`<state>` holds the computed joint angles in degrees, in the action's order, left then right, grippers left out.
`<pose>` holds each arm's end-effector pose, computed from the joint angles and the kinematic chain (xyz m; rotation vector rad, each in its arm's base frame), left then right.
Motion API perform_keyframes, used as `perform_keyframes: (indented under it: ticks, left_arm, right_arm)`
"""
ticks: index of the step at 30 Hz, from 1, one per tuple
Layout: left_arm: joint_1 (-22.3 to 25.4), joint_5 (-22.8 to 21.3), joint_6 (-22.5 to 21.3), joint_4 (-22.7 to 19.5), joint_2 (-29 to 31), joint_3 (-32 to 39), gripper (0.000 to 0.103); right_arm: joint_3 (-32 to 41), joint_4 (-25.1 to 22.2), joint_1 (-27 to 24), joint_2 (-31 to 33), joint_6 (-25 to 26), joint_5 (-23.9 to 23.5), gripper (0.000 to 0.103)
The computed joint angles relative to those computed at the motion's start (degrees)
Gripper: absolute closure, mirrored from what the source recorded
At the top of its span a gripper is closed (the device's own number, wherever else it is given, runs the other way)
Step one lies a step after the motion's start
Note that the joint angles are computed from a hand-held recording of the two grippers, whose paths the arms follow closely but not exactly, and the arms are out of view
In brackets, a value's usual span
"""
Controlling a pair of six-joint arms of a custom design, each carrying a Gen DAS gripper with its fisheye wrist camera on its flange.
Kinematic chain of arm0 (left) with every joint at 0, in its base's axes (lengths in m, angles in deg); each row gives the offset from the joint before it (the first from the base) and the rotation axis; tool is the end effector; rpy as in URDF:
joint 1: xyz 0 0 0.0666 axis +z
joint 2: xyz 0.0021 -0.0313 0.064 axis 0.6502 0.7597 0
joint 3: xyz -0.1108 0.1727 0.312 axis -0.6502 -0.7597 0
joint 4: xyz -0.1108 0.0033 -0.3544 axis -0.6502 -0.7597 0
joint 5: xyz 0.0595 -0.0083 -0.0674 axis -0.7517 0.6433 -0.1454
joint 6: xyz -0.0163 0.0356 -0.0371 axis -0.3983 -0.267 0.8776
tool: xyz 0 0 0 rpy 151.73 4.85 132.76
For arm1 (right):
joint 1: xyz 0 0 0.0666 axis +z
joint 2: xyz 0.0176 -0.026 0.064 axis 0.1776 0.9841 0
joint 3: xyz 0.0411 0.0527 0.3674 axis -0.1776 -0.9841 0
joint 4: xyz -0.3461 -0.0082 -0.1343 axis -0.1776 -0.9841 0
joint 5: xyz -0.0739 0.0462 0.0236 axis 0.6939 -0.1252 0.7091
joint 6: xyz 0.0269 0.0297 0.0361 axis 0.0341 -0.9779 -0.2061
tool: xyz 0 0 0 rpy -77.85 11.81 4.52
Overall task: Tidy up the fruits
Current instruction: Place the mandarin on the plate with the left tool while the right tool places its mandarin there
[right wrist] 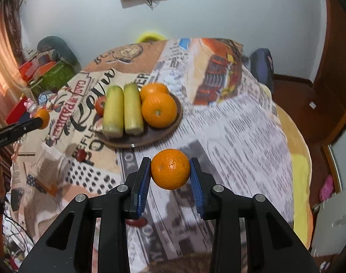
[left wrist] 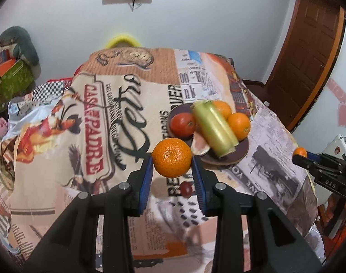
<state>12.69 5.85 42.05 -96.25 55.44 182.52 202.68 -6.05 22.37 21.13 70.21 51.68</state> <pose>0.5096 -0.2550 0.5310 -0.2990 2.3567 -0.0495 0.5727 0.1359 0.5241 -0.6589 2.3115 0.4550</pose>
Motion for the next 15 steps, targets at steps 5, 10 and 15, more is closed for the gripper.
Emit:
perform_keyframes:
  ticks: [5,10,15]
  left_arm:
    - [-0.11,0.01,-1.11,-0.35,2.7,3.96,0.068]
    - [0.36,0.8,-1.67,-0.51,5.31,7.03,0.068]
    - [0.91,1.8,-2.15,-0.8,7.68,9.41,0.068]
  right_arm:
    - [5.31,-0.44,0.86,2.85,-0.1,-0.89,0.072]
    - [10.09,-1.11,1.78,5.8,0.06,-1.75,0.072]
    - [13.63,-1.94,2.74,8.48,0.61,-1.95,0.072]
